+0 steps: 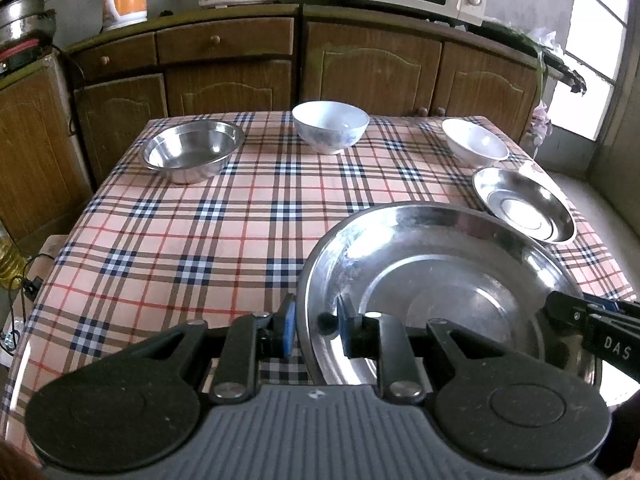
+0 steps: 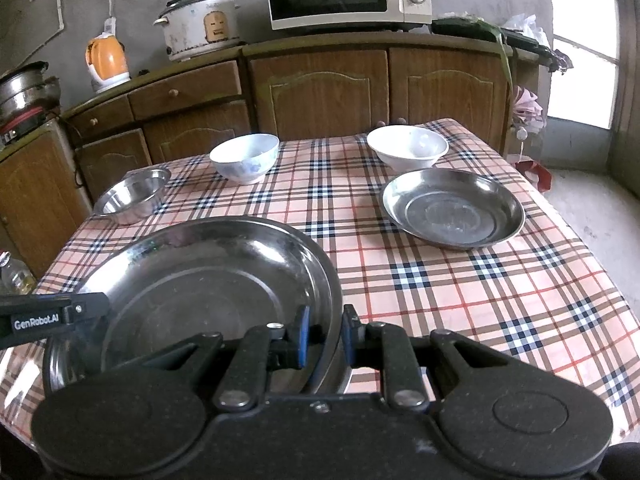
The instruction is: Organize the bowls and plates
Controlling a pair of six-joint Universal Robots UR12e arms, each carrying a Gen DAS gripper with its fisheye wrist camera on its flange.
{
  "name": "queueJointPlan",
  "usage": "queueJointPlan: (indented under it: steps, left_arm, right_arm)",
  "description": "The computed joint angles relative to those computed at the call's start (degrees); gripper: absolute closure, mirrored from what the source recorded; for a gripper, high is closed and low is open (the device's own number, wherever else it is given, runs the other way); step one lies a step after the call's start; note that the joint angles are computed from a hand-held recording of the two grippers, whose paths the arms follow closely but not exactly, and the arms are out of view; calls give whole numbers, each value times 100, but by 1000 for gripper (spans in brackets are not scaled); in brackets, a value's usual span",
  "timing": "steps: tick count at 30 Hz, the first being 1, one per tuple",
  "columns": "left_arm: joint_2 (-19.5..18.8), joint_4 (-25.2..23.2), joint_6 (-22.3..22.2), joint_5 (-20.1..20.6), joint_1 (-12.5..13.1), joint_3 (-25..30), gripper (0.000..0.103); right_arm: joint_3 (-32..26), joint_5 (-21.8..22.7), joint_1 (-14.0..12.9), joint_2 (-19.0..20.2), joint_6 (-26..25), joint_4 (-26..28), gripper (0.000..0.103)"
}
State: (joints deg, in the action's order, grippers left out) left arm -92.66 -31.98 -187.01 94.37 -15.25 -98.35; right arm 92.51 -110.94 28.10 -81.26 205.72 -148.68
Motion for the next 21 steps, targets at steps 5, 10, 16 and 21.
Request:
queueJointPlan:
  steps: [5, 10, 16, 21]
  left_arm:
    - [-16, -32, 8, -16, 0, 0, 81]
    - [-46, -98, -6, -22, 4, 3, 81]
    - [-85, -198, 21, 6, -8, 17, 81]
    - [-111, -271, 30, 18, -14, 23, 81]
  right_arm:
    - [13, 23, -11, 4, 49, 39, 80]
    - [8, 38, -25, 33, 74, 107, 80]
    - [21, 52, -34, 61, 111, 180, 80]
    - [32, 52, -40, 76, 118, 227, 80]
